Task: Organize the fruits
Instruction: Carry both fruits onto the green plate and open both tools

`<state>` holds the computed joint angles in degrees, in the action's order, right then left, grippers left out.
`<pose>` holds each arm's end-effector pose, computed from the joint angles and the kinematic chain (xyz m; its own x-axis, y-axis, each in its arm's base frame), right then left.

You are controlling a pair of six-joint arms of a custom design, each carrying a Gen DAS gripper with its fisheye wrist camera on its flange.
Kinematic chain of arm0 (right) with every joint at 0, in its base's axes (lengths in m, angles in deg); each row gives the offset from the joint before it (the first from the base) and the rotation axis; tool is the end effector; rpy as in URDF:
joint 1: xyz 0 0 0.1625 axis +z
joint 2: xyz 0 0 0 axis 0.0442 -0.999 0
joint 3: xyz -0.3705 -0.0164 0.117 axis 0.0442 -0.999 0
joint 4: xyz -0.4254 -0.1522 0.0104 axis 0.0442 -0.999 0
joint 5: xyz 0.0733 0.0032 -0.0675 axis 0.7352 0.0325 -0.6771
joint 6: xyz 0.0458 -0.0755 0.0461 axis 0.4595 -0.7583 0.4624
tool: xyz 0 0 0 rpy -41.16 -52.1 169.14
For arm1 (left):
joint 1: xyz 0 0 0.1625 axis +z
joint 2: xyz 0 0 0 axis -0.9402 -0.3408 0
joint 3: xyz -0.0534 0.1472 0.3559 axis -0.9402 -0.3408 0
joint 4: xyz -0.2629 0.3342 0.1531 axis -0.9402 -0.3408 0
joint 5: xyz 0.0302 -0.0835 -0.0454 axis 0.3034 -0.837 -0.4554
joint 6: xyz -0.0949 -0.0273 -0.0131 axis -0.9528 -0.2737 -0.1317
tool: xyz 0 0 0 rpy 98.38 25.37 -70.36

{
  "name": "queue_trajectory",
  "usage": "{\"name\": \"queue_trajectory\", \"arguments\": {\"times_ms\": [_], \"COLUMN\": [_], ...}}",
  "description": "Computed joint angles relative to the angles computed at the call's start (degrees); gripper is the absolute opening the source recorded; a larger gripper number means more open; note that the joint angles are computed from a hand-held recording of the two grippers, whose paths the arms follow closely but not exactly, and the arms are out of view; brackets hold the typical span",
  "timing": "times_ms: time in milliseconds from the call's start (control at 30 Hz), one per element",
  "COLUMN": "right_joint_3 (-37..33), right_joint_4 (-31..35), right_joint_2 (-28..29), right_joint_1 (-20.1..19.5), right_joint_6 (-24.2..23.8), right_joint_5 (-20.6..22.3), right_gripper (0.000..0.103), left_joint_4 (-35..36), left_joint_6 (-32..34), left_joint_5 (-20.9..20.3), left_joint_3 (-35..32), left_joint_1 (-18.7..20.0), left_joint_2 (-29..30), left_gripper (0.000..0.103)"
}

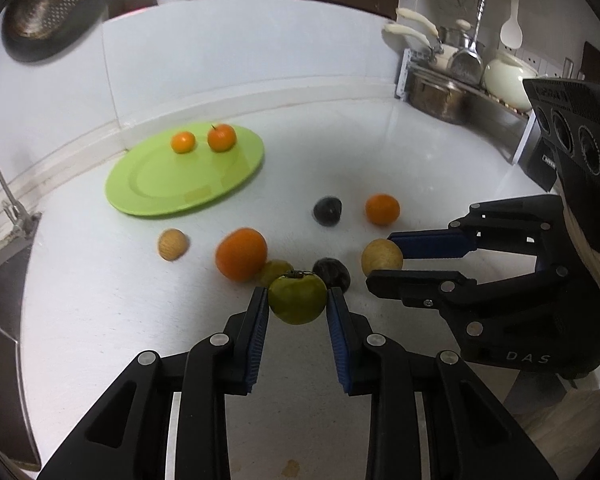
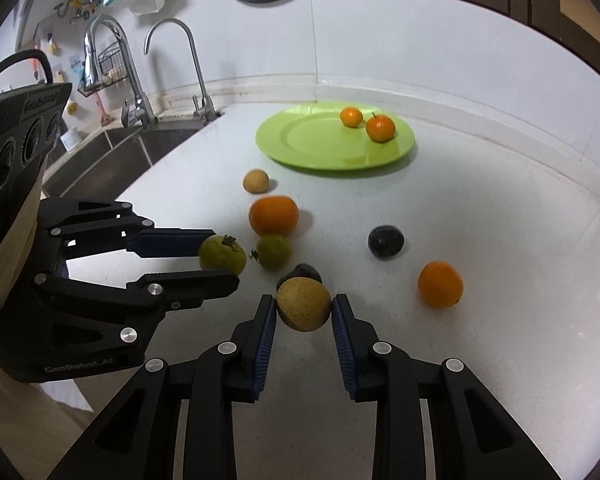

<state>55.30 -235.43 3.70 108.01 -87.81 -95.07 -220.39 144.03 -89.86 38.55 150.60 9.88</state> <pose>0.3167 -0.6625 -0.1022 -0.7607 0.0172 0.6489 -0.4240 0.7438 -0.5167 0.0271 -0.7388 0.2252 -0.4244 0.8352 -0.3498 0.9004 0.4299 -0.0661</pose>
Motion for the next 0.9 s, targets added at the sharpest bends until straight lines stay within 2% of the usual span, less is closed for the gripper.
{"name": "queue_trajectory", "arguments": {"times_ms": [500, 900], "right_joint_3": [-5.3, -13.3], "right_joint_4": [-6.3, -10.5], "right_joint_2": [2.5, 5.7], "right_joint_1": [1.8, 1.9], "right_joint_6": [-5.1, -10.4], "right_joint_5": [0.8, 1.5], "right_gripper": [0.03, 0.03], "left_joint_4": [-5.0, -7.8], "left_joint_6": [-1.7, -2.3], "left_joint_5": [-4.0, -5.2], "left_joint_3": [-1.7, -5.4], "left_joint_1": [-0.6, -1.0], "left_joint_2": [-0.6, 1.7], "left_gripper": [0.03, 0.03]}}
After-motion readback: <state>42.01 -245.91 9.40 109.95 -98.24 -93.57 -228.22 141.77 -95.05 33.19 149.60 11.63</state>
